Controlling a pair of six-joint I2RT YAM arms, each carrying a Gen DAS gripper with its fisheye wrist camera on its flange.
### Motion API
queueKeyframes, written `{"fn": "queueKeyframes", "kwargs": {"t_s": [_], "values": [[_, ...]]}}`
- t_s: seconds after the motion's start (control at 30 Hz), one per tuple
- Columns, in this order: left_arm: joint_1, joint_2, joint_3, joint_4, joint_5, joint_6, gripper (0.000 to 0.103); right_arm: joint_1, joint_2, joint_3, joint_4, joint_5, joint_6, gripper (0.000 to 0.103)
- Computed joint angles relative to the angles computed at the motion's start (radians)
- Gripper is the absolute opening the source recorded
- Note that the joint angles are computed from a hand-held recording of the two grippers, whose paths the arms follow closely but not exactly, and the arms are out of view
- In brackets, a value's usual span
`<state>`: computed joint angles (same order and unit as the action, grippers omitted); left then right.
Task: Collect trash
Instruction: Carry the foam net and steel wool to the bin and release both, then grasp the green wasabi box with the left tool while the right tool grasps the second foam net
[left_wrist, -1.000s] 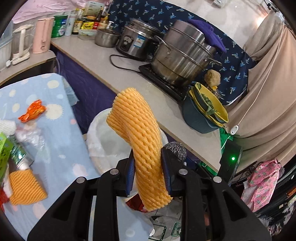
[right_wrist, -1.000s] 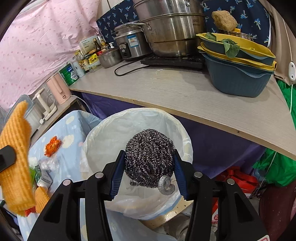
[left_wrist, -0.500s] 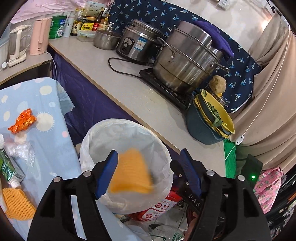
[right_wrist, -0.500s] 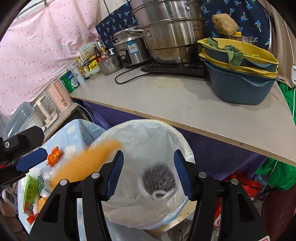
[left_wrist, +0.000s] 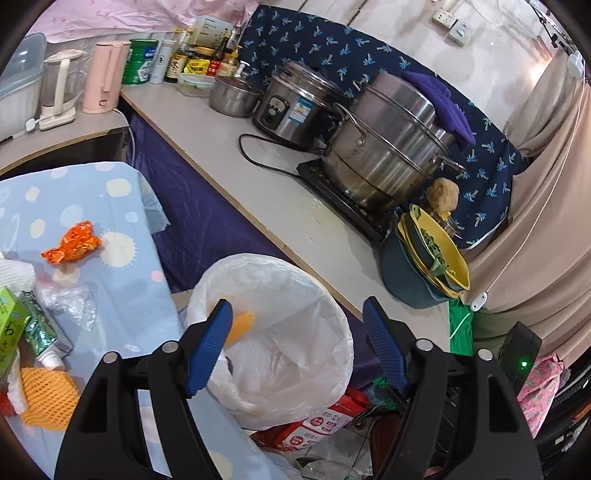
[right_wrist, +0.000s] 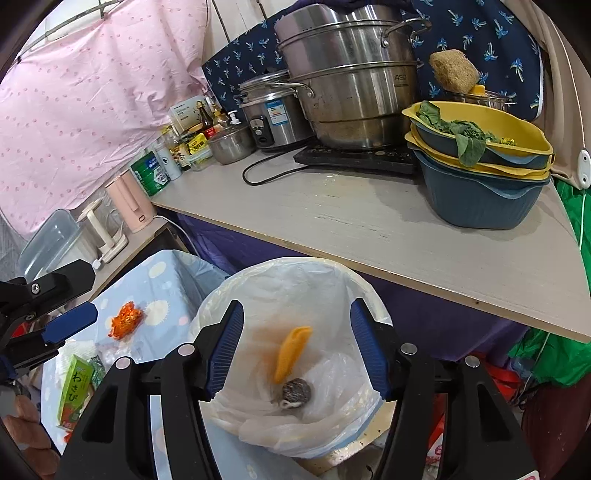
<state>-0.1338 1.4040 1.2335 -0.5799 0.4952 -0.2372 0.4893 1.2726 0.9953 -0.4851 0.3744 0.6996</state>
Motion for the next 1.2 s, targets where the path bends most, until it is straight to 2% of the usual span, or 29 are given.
{"fn": "queueKeyframes", "kwargs": {"t_s": [0.2,0.37,0.67,0.87,0.97,1.2], "values": [[0.078,-0.091,-0.046,-0.024,-0.023,0.012,0.083,0.085,0.015,0.034,-0.019,0.032,0.019,0.062],[0.220,-0.171,-0.102,-0.071,-0.001,0.059,0.085,0.176,0.060,0.072,-0.029,0.051,0.034,0.062],[0.571,-0.229,-0.171,-0.185,0.037,0.274,0.085,0.330,0.206,0.153,-0.031,0.044,0.071,0.062],[0.729,-0.244,-0.232,-0.194,0.019,0.415,0.085,0.407,0.331,0.220,0.001,-0.010,0.083,0.062],[0.813,-0.237,-0.263,-0.179,0.028,0.479,0.089,0.445,0.404,0.266,0.014,-0.037,0.083,0.062],[0.949,-0.177,-0.300,-0.156,0.049,0.599,0.090,0.475,0.580,0.398,0.056,-0.120,0.026,0.062]]}}
